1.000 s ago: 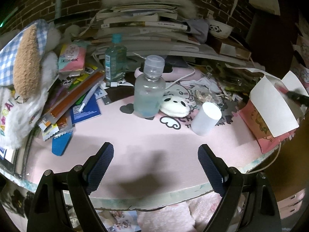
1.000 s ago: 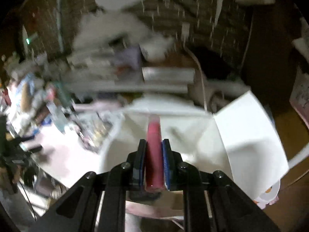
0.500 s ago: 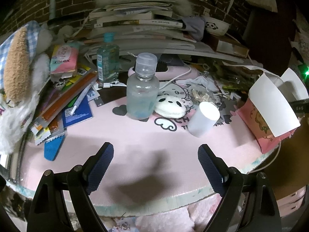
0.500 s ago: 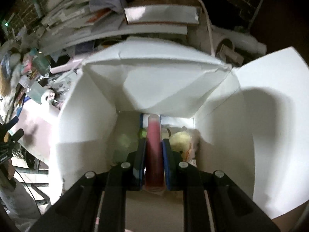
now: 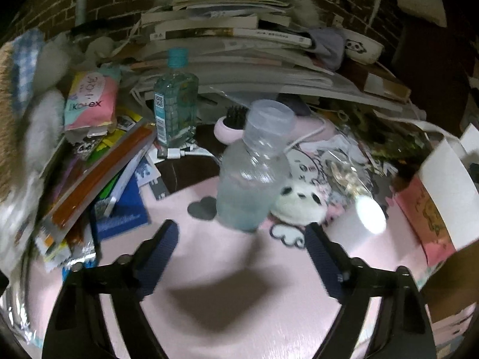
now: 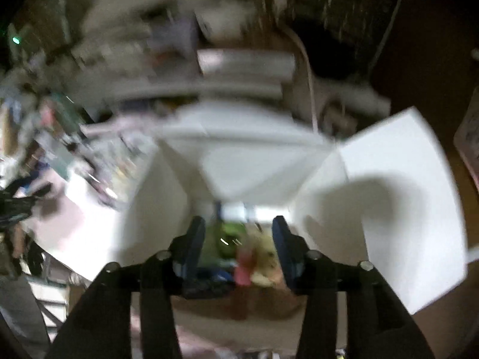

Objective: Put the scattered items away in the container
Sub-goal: 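Grasp the clear water bottle by its neck with the left gripper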

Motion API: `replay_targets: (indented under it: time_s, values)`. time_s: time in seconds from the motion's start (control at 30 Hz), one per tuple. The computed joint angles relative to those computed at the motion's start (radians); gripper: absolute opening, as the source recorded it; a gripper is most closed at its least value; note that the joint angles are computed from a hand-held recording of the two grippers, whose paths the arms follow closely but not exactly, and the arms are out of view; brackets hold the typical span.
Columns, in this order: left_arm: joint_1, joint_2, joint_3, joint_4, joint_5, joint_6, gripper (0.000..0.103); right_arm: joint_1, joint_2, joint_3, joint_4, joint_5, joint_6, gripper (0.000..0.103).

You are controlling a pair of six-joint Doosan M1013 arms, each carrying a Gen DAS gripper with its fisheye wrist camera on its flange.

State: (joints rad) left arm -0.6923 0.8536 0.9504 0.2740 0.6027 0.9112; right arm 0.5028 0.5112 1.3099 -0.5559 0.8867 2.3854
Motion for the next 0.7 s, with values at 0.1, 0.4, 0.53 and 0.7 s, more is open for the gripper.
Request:
replay_targets:
  time_s: [0.1,0.4,0.53,0.7]
  values:
    - [0.006,0.031,-0.055,-0.033,0.046,0.035,0.062,0.021,-0.042,0.05,-0.012,-0.157,0.006,0.053]
    - [0.011,0.077,-0.141,-0.061,0.088,0.079,0.054,0.107,0.0,0.052,0.053,-0.363,-0.16,0.062]
    - [0.015,0.093,-0.178,-0.064,0.111,0.091,0.054,0.12,0.042,0.031,0.22,-0.373,-0.312,0.062]
    - [0.017,0.102,-0.193,-0.065,0.114,0.099,0.05,0.129,0.099,0.003,0.249,-0.366,-0.297,0.062]
